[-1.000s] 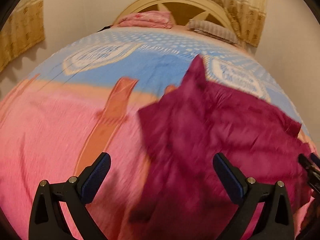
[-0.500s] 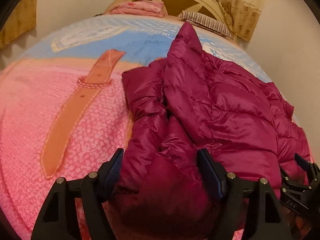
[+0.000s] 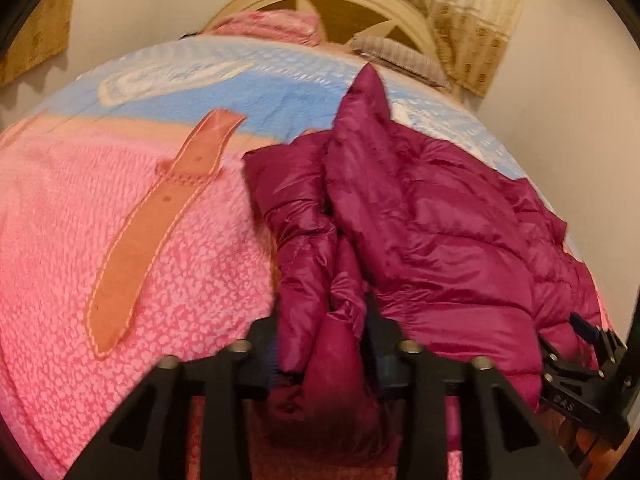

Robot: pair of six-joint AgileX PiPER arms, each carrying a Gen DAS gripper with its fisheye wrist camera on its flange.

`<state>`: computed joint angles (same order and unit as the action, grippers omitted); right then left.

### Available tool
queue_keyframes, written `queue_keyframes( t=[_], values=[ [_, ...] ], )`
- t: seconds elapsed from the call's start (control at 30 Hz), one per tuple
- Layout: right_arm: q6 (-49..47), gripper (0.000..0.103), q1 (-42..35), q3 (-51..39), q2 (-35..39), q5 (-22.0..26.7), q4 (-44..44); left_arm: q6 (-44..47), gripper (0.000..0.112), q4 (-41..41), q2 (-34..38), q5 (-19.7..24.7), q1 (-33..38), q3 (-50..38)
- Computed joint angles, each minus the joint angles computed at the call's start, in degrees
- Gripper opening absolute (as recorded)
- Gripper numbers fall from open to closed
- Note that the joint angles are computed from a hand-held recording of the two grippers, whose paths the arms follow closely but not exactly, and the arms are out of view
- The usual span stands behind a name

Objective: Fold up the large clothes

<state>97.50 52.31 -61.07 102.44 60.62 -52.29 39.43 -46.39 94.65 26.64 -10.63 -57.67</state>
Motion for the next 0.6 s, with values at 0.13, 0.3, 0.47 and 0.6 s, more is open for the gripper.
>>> queue_keyframes(
  t=[0.13, 0.3, 0.47, 0.6],
  values=[
    [0.0, 0.098, -0.2, 0.2, -0.3, -0.4, 0.0, 4.5, 0.063, -4.8, 1.4, 0.1, 0.2, -0.4],
    [0.0, 0.098, -0.4, 0.5, -0.7, -0.5, 0.1, 14.1, 0.014, -11.1, -0.9, 2.6, 0.8, 1.2],
    [-2.2, 0.097, 1.9, -4.1, 1.9, 2.6, 1.8, 25.2, 0.011, -19.3, -9.5, 5.8, 6.3, 6.7],
    [-4.3, 0.097, 4.5, -10.8, 6.6, 3.5, 1.7, 26.0, 0.011, -19.2, -15.5, 13.1, 15.4, 8.9]
  ],
)
